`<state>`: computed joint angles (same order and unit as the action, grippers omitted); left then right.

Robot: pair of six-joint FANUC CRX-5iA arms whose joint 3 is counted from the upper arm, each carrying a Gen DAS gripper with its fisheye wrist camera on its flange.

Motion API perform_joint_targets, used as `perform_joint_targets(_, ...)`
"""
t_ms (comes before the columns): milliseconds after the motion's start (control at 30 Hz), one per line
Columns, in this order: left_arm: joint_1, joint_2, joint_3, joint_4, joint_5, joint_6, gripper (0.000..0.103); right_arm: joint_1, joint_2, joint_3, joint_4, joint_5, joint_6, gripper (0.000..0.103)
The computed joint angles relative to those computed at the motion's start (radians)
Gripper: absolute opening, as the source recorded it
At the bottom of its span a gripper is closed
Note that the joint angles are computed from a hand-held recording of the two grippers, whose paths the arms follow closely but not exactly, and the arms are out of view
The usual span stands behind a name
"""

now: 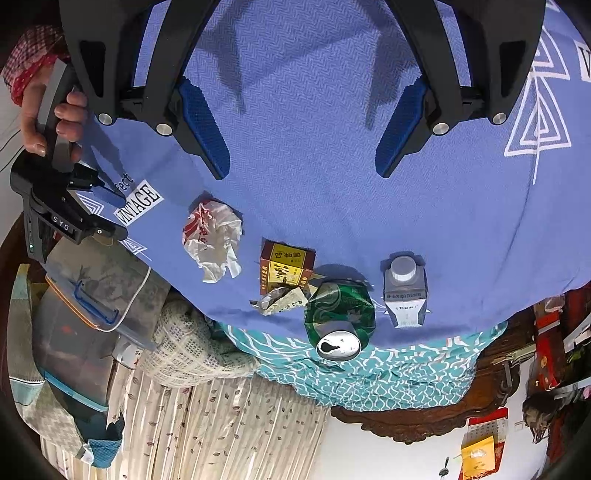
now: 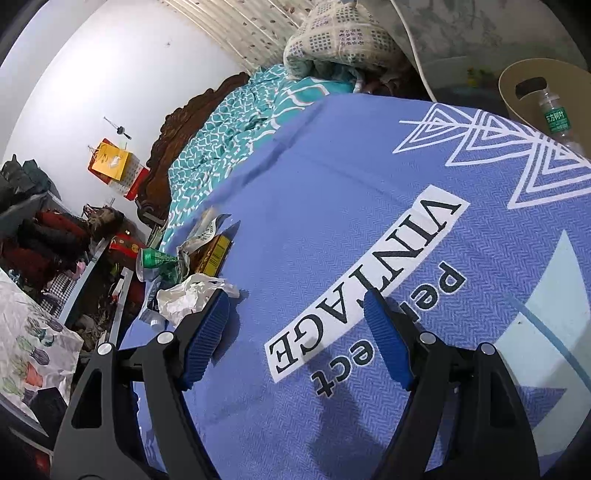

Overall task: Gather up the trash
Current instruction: 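Reach both open tools back over the sheet toward the remaining trash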

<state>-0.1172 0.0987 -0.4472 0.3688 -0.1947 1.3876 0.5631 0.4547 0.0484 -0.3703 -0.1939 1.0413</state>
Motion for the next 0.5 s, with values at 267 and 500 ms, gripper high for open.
perform_joint_targets(267,-0.001,0.001,-0.002,0.007,0.002,-0.013,0.077,0.008,-0.003,-0.009,0.025,0.009,-0.015,0.076)
perform_joint_targets(500,-0.001,0.002,0.007,-0.018,-0.006,0.008,0.077,0.002,-0.001,0.008,-0.023,-0.005,0.046,0.074)
